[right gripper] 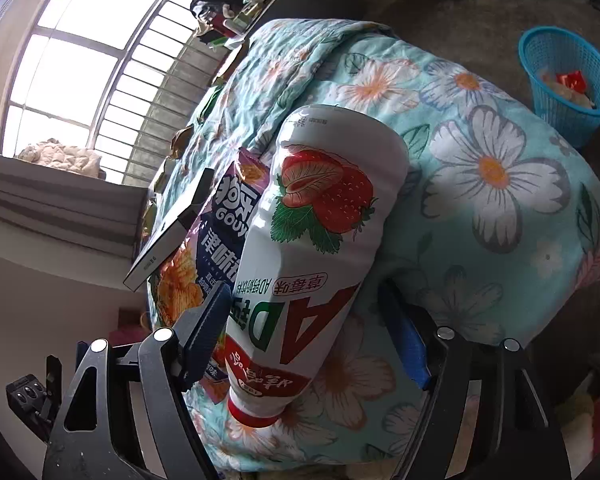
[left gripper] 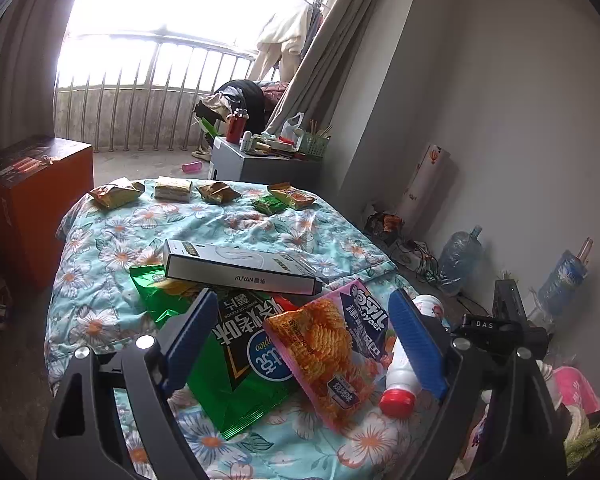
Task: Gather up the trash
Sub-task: 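Grasp the white AD drink bottle with the right tool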
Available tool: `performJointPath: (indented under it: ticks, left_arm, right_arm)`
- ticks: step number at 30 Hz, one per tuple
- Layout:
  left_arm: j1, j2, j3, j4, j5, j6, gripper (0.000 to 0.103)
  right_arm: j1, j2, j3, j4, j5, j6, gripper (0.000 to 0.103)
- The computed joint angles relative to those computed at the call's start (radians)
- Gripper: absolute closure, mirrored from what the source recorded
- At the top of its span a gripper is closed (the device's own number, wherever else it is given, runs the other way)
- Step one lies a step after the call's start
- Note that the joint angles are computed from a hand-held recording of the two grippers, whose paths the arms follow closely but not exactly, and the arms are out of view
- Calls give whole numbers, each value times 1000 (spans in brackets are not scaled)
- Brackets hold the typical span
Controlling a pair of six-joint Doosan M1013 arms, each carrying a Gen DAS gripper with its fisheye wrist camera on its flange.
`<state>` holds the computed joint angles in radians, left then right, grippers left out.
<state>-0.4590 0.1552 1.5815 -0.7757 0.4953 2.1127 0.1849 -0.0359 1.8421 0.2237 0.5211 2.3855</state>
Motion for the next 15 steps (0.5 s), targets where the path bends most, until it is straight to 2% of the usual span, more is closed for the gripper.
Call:
performJointPath:
  ticks: [4, 10, 15]
  left_arm:
    - [11, 10, -4, -15, 21, 15, 18]
    - [28, 33, -24, -86, 37, 73, 18]
    - [35, 69, -71, -72, 75, 70, 18]
  right_arm:
    - [-11, 18, -44, 15, 72, -105, 39]
    - [3, 55, -132, -135, 201, -174, 39]
    - [12, 90, -184, -170, 275, -320, 39]
